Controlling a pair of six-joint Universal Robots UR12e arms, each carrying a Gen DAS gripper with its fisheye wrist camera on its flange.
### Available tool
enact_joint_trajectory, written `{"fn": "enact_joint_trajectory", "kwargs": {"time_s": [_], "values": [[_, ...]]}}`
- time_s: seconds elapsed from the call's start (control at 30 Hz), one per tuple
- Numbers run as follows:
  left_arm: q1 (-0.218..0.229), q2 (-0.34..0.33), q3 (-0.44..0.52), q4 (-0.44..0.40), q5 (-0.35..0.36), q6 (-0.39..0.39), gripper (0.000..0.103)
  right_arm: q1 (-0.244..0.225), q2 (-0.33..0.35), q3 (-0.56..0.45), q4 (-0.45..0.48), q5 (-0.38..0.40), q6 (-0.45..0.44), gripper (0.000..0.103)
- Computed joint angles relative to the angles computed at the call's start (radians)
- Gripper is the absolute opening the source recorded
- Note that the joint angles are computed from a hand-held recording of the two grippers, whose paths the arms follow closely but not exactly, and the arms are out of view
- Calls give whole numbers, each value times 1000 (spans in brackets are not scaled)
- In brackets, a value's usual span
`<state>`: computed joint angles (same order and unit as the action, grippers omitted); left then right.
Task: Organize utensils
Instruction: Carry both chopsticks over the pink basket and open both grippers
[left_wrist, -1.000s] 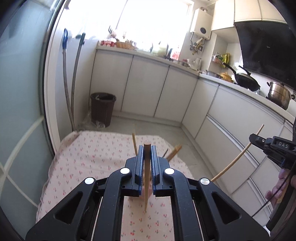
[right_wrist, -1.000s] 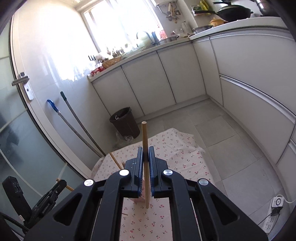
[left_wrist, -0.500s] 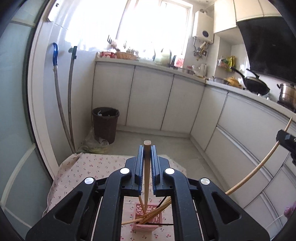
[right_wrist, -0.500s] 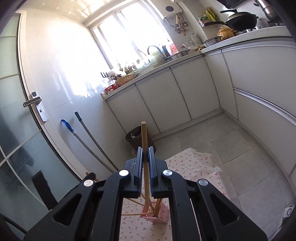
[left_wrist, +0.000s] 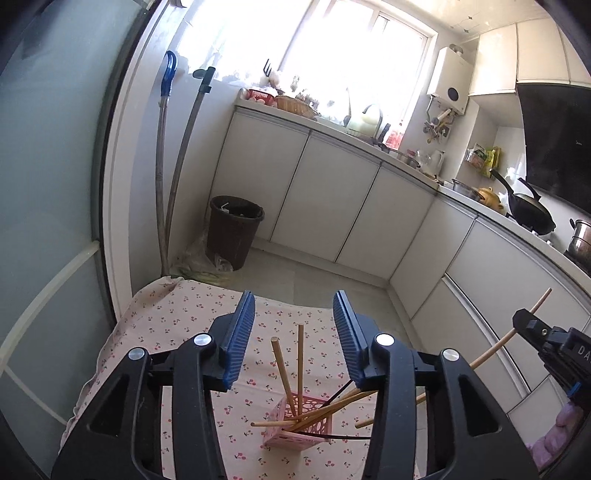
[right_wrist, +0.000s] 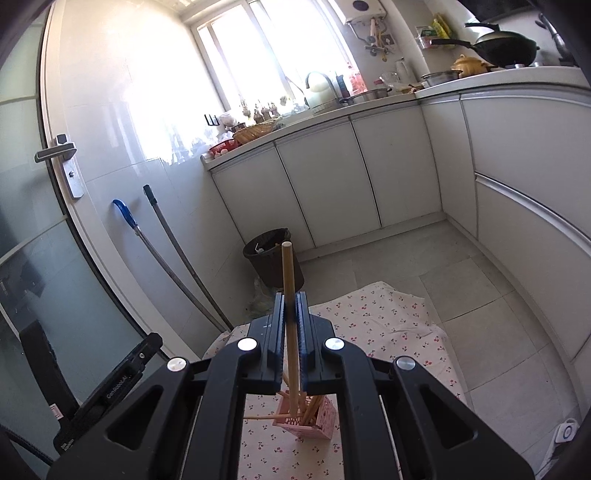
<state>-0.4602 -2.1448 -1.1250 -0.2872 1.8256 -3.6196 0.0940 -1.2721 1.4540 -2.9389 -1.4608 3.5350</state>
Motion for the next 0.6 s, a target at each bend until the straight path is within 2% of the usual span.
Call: {"fn": "enact_joint_trajectory", "kwargs": {"time_s": [0.23, 0.37, 0.5, 0.6], "values": [[10, -14, 27, -63, -21, -14, 42, 19, 63, -51, 20, -2, 13, 8], [14, -12, 22, -77, -23, -16, 43, 32, 97, -78, 47, 0, 21, 22], [8, -2, 7, -52, -13, 1, 42, 45, 84, -67, 56, -31, -29, 23], [-9, 3, 0, -25, 28, 41, 44, 55, 57, -37, 40, -79, -66, 23]]}}
